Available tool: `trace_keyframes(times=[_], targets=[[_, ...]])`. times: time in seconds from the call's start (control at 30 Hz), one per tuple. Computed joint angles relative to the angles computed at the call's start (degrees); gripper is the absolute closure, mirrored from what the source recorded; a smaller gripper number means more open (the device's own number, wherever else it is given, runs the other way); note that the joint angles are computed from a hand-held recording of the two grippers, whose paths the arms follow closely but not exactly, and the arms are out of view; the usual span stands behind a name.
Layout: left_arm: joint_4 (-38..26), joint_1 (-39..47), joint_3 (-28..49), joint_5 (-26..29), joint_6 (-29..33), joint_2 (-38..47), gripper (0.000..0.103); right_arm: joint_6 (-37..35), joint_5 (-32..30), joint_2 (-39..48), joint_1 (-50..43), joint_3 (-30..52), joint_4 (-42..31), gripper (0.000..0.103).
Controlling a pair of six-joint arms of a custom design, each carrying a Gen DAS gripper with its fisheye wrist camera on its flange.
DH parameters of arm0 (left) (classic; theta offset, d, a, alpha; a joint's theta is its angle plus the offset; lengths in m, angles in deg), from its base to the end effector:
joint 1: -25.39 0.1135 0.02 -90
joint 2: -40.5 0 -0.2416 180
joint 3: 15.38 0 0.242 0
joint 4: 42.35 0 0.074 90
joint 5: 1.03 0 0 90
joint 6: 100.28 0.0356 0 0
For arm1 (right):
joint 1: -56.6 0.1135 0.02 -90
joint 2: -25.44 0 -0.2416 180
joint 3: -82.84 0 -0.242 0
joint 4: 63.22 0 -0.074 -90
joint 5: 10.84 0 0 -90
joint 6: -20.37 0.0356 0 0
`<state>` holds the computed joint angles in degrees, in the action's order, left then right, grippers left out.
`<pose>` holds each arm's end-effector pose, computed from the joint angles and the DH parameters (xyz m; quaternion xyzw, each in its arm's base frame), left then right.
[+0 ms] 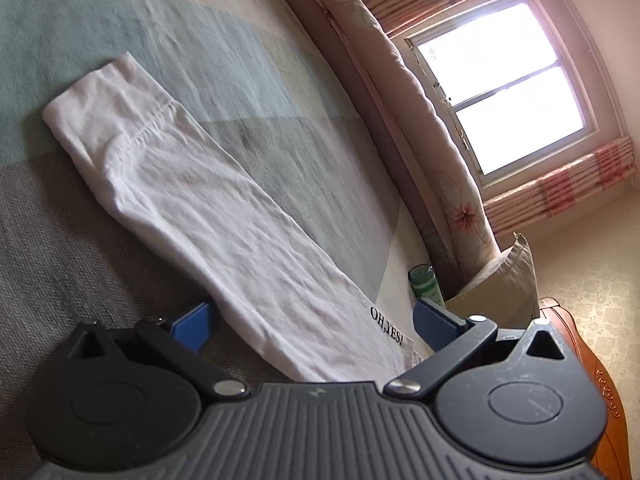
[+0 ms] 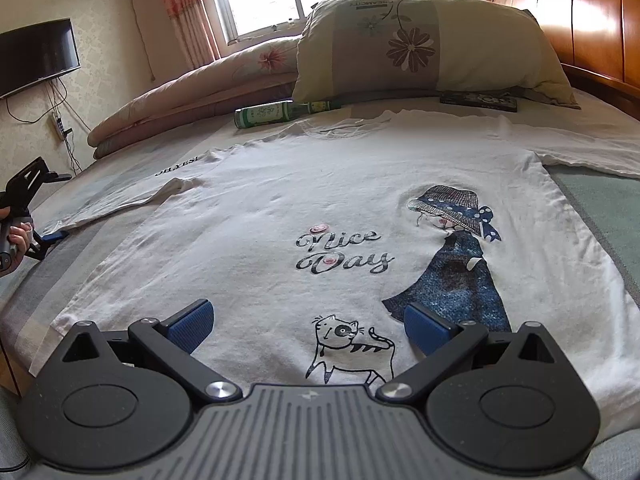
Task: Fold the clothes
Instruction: 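Close the left tool on the folded white sleeve strip edge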
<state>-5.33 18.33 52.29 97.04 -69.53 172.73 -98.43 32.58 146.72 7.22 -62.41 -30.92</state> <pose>0.3797 -0.0521 0.0233 -0.3424 0.7821 -0.3332 0.4001 0.1613 -0.1484 -0.0015 0.0367 0.8818 0.1142 0.4562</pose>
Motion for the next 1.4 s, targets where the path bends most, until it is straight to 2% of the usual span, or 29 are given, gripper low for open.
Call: trace_keyframes(times=[0.13, 0.2, 0.27, 0.33, 0.43, 0.63, 0.77, 0.8, 1.03, 1.2, 1.3, 1.37, 1.4], targets=[[-4.1, -1.3, 3.1, -2.2, 2.7, 0.3, 0.001, 0.1, 0.0, 0.1, 0.0, 0.0, 0.0, 0.0], [-6.5, -1.9, 4.3, -5.9, 6.1, 0.1, 0.001, -0.1, -0.2, -0.1, -0.2, 0.2, -0.5, 0.0], [-8.1, -2.7, 4.3, -11.8, 8.4, -0.6, 0.001, -0.1, -0.6, -0.2, -0.4, 0.4, -1.2, 0.0], [-7.4, -2.7, 3.0, -16.8, 7.7, -0.8, 0.001, 0.0, -0.9, -0.3, -0.5, 0.6, -1.7, 0.0], [-0.5, -1.2, 0.1, -14.9, 4.4, 0.4, 0.001, 0.3, -0.8, -0.3, -0.4, 0.7, -1.6, 0.0], [1.9, -0.6, 1.2, -8.1, 6.7, 1.8, 0.001, 0.7, 0.1, 0.3, 0.3, 0.2, 0.4, 0.0], [-1.5, -0.8, 4.1, -11.4, 11.1, 2.6, 0.001, 0.6, 0.6, 0.4, 0.6, -0.2, 1.4, 0.0], [-2.3, -0.8, 4.5, -13.3, 11.0, 2.7, 0.001, 0.6, 0.7, 0.5, 0.7, -0.3, 1.6, 0.0], [-2.3, 0.2, 9.7, -16.6, 7.6, 6.2, 0.001, 0.2, 1.9, 1.0, 1.4, -0.9, 3.7, 0.0], [-2.2, 0.4, 11.8, -16.0, 8.3, 7.6, 0.001, 0.4, 1.4, 1.1, 1.2, -0.6, 3.3, 0.0], [-4.1, 0.4, 12.5, -15.6, 4.9, 6.8, 0.001, -0.2, 2.0, 1.2, 1.6, -1.1, 4.3, 0.0], [0.7, 1.0, 10.3, -11.5, 2.7, 6.4, 0.001, -0.3, 1.7, 1.0, 1.5, -1.0, 3.8, 0.0], [2.4, 0.9, 9.7, -11.2, 2.9, 6.2, 0.001, -0.3, 1.4, 1.0, 1.4, -0.8, 3.3, 0.0]])
